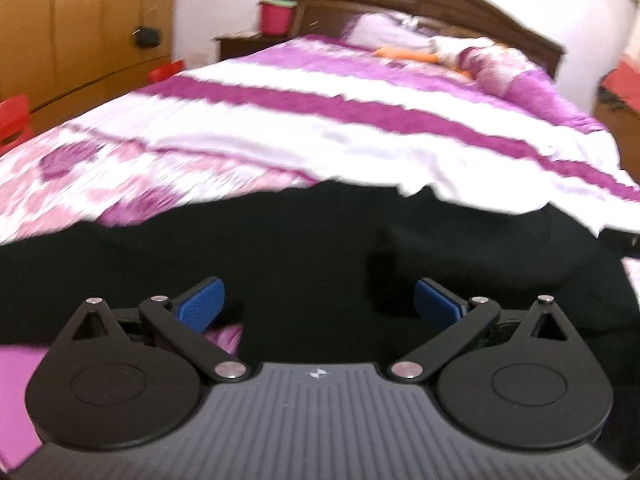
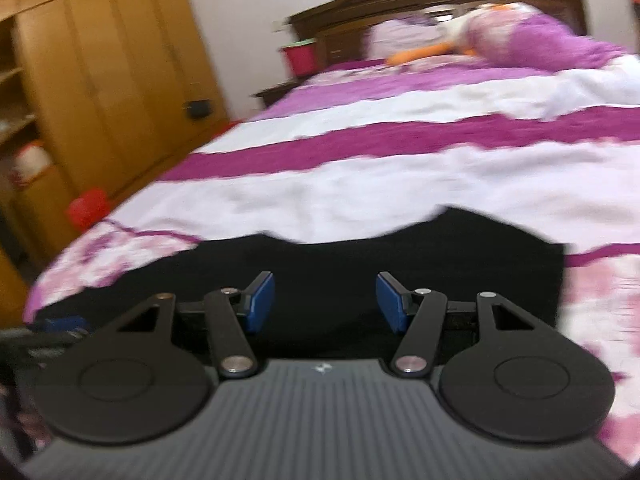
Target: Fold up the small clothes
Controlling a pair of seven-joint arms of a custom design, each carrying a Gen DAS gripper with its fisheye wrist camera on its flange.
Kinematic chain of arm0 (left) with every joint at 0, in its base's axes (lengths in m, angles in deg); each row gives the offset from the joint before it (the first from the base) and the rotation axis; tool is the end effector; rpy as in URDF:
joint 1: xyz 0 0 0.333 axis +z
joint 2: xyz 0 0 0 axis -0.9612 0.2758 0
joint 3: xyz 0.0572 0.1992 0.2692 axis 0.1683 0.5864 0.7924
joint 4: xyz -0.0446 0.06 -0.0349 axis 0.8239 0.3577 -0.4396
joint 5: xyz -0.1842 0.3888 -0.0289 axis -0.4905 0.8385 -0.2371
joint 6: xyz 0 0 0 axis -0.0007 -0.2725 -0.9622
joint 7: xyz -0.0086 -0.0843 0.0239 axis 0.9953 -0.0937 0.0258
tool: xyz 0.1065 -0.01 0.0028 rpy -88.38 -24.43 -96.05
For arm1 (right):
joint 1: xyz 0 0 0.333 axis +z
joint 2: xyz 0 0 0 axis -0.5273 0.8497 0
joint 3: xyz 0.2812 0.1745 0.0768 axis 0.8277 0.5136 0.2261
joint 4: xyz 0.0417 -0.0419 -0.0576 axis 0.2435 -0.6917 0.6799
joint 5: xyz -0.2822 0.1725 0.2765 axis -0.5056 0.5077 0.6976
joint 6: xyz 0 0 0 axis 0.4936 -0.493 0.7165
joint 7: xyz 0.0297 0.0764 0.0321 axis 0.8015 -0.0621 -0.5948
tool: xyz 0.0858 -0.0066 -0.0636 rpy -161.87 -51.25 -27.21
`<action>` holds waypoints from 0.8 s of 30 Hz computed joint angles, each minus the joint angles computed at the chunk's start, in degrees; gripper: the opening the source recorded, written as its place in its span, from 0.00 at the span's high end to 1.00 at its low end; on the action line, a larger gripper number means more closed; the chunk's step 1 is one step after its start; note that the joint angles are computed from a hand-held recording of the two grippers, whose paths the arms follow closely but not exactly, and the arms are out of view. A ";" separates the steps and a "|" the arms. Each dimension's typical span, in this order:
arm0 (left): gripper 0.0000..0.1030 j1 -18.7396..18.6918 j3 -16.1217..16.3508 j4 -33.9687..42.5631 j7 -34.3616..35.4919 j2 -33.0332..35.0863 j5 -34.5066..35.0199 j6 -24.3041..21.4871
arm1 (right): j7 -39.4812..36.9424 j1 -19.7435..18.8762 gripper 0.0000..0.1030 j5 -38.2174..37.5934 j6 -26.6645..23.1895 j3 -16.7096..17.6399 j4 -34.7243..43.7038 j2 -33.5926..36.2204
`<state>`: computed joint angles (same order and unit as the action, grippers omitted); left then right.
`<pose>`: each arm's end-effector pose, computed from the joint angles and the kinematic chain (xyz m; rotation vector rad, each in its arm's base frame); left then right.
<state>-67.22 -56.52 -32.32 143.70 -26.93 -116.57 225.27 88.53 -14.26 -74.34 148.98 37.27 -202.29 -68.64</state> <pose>0.6810 0.0130 0.4913 -1.6227 1.7987 -1.0123 0.6281 0.1961 0.5015 -1.4149 1.6351 -0.6265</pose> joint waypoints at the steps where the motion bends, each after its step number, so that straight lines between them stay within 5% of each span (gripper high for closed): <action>1: 0.04 1.33 -1.77 1.46 4.20 0.82 -3.70 -0.62 | 3.52 0.80 0.43 -2.71 -0.96 -1.69 -0.76 -0.87; 5: 0.21 2.09 -3.22 7.58 9.67 4.85 -8.16 -4.60 | 15.25 -0.80 0.43 -11.17 -5.62 -2.69 -2.85 -3.19; 9: 0.36 1.60 -2.06 13.73 4.64 9.12 -5.07 -11.35 | 18.11 -4.02 0.43 -12.25 -8.85 -1.00 -4.56 -3.90; 15: 0.39 2.23 -1.70 20.35 -3.35 14.19 -1.36 -21.50 | 15.99 -8.35 0.43 -8.76 -8.08 2.16 -6.51 -3.30; 16: 0.42 2.23 -1.76 20.88 -4.38 14.78 -0.96 -21.99 | 15.68 -8.71 0.43 -8.31 -7.13 2.29 -6.59 -3.00; 19: 0.84 3.45 -3.22 21.59 -4.30 15.83 -2.46 -23.52 | 15.70 -8.99 0.41 -8.39 -4.54 2.06 -6.31 -2.01; 24: 0.90 6.18 -7.93 16.84 10.46 12.48 -15.50 -16.09 | 6.57 -9.96 0.42 0.87 1.12 2.65 -7.04 -0.49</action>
